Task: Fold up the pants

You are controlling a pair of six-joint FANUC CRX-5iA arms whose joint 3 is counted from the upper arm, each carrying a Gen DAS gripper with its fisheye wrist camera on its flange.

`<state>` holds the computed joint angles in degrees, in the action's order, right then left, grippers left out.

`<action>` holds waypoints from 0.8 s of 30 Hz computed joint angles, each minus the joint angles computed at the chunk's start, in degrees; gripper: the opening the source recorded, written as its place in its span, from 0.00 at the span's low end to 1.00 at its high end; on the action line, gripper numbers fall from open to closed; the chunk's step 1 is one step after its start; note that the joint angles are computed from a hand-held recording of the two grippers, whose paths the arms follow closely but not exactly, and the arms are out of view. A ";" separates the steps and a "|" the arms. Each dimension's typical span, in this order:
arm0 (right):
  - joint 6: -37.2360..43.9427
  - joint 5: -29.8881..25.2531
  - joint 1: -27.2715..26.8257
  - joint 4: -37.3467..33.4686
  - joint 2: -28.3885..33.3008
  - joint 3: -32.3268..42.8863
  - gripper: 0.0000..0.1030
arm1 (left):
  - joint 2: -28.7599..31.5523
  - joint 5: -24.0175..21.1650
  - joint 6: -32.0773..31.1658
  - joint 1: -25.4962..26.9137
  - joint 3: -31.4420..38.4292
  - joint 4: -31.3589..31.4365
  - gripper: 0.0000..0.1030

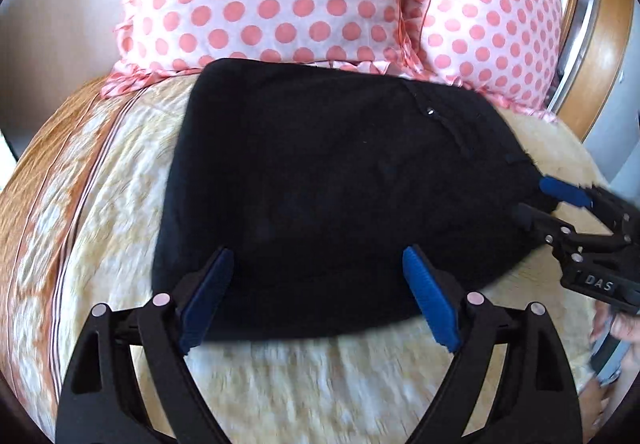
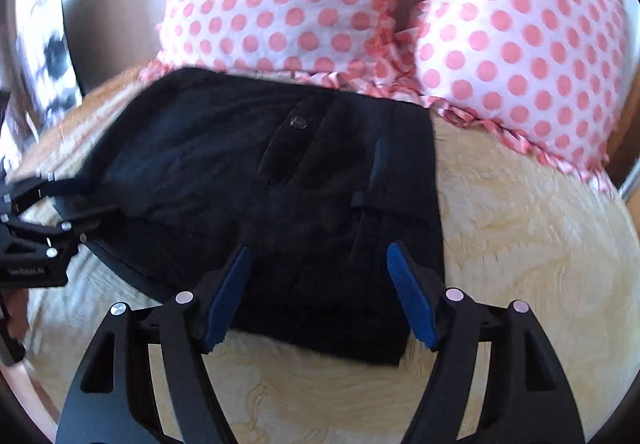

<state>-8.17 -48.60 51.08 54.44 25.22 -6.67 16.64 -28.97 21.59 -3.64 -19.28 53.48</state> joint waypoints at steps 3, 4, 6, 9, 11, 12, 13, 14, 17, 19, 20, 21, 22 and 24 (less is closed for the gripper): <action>-11.44 -1.96 3.62 5.47 -2.02 -4.31 0.99 | -5.25 2.55 -5.90 0.84 -6.62 6.65 0.96; -13.63 -1.73 4.56 6.61 -2.34 -5.35 0.99 | -6.53 3.27 -8.02 0.87 -8.47 8.81 0.97; -15.73 -2.25 6.10 6.60 -1.93 -5.74 0.99 | -9.21 5.48 -12.00 0.88 -12.58 12.76 0.98; -17.66 -3.90 7.94 4.69 0.00 -4.26 0.99 | -11.55 8.73 -16.00 0.18 -16.88 16.56 0.98; -17.30 -5.64 8.75 2.94 1.70 -2.15 0.99 | -12.27 9.64 -18.05 -0.31 -18.65 19.33 0.98; -17.01 -6.17 9.00 2.55 2.23 -1.50 0.99 | -12.45 9.92 -19.84 -0.64 -19.34 21.26 0.98; -16.85 -6.86 9.32 2.40 2.86 -0.75 0.99 | -12.52 10.93 -21.24 -1.25 -19.84 22.75 0.98; -16.90 -7.48 9.66 2.35 3.34 -0.21 0.99 | -12.70 12.36 -22.72 -2.05 -20.40 24.56 0.98; -17.07 -8.90 10.30 2.09 4.57 0.97 0.99 | -12.76 14.60 -26.52 -3.43 -21.29 28.91 0.98; -17.20 -10.02 10.58 1.41 5.13 1.51 0.99 | -12.75 15.57 -27.48 -3.80 -21.54 30.08 0.98; -17.54 -10.28 10.78 1.29 5.20 1.45 0.99 | -12.61 15.70 -28.05 -3.93 -21.57 30.61 0.98; -17.90 -10.49 10.91 1.58 5.19 1.27 0.99 | -12.50 15.68 -28.07 -3.87 -21.59 30.47 0.98; -17.82 -11.00 11.04 1.37 5.29 1.40 0.99 | -12.21 15.24 -27.35 -3.34 -21.40 29.22 0.98; -17.14 -11.33 11.21 0.84 5.46 1.78 0.99 | -11.64 14.74 -25.84 -2.62 -21.01 27.02 0.98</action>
